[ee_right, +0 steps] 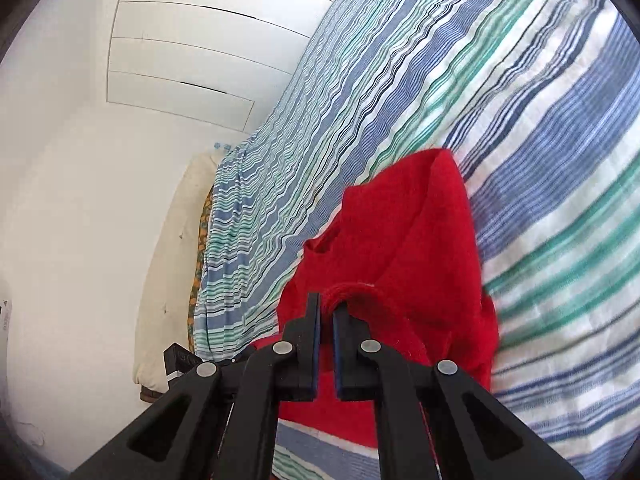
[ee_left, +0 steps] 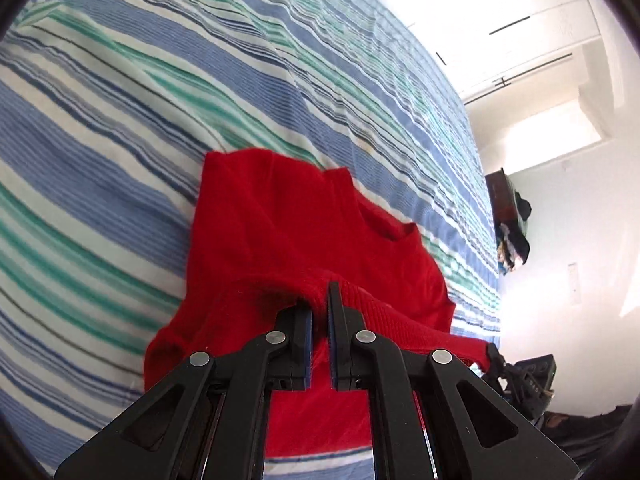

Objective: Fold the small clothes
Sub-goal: 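Grasp the hem with both grippers and fold it up toward the collar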

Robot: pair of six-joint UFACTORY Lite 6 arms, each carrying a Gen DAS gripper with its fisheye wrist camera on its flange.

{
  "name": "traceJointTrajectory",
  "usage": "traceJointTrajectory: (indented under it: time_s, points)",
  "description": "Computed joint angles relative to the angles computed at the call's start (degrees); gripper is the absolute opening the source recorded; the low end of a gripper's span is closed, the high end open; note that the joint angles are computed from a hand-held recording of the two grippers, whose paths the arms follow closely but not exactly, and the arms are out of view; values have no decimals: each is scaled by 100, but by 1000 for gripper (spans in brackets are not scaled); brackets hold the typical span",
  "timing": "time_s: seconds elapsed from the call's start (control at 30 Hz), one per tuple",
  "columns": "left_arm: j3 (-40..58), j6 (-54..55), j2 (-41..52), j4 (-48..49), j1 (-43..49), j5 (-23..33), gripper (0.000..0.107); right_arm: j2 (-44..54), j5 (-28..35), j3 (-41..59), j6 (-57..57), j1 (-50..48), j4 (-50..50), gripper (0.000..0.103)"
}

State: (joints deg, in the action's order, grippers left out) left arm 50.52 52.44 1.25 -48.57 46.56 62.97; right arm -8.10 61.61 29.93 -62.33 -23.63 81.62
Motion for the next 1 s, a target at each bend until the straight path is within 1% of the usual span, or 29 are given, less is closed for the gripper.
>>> traceJointTrajectory:
  time_s: [0.1,0.2,0.27,0.3,0.33,0.37,0.4,0.43,0.47,0.53,0.6,0.7,0.77,0.8,0.83,0.87,0.9,0.93,0.97,1.0]
  points:
    - [595,-324,742,-128,-705,-565,4,1267,-659,1057,-124,713,531,5]
    - [1230,-579,1573,-99,-1167,-951,5,2233,-969,1869,-134,978,708,5]
    - [1630,-864,2057,6,-1344,-1059,10,2691,-1140,2304,-115,1062,680,5]
    - [1897,-1084,2330,88,-1385,-1045,20,2896,-1212,2498,-123,1112,677,5]
    - [2139,-1226,2573,90,-1379,-992,28,3107,-1167,2651,-175,1079,709,9]
    - [2309,-1313,2724,49,-1347,-974,44,3287,-1205,2818,-137,1041,696,14]
    - [2414,-1368,2778,5,-1313,-1034,59,3376,-1305,2903,-100,1041,691,21]
    - [2465,-1378,2750,-23,-1260,-1121,65,3414,-1385,2957,-94,968,678,40]
    - [2498,-1348,2698,-52,-1193,-1180,71,3444,-1473,2972,-142,973,783,45]
    - [2449,-1210,2502,-128,-1016,-1238,71,3422,-1457,3027,-174,847,823,45]
    - [1934,-787,1918,-327,-807,-1385,71,3161,-1625,3061,-116,787,542,45]
    - [642,617,640,-670,-664,-1333,71,2464,-1919,2899,-342,1184,-110,45]
    - [-339,1637,-243,-642,-690,-1164,71,1769,-1986,2464,-787,1607,-516,45]
    - [-870,2076,-661,-548,-727,-1186,71,1401,-2044,2159,-1058,1886,-640,44]
    - [-1310,2351,-953,-429,-857,-1358,71,1059,-2095,1810,-1370,2171,-692,43]
    - [-1711,2520,-1090,-267,-988,-1646,71,755,-2142,1412,-1687,2421,-698,42]
    - [-1954,2449,-1026,-120,-1244,-2079,71,553,-2296,1046,-1956,2649,-704,42]
    - [-2167,2604,-907,-150,-1321,-2455,71,487,-2690,735,-2166,2909,-720,41]
    - [-2334,2946,-904,-351,-1283,-2631,71,613,-3273,556,-2169,3144,-840,41]
    - [-2449,3049,-1067,-402,-1279,-2694,70,980,-3695,487,-2226,3158,-860,37]
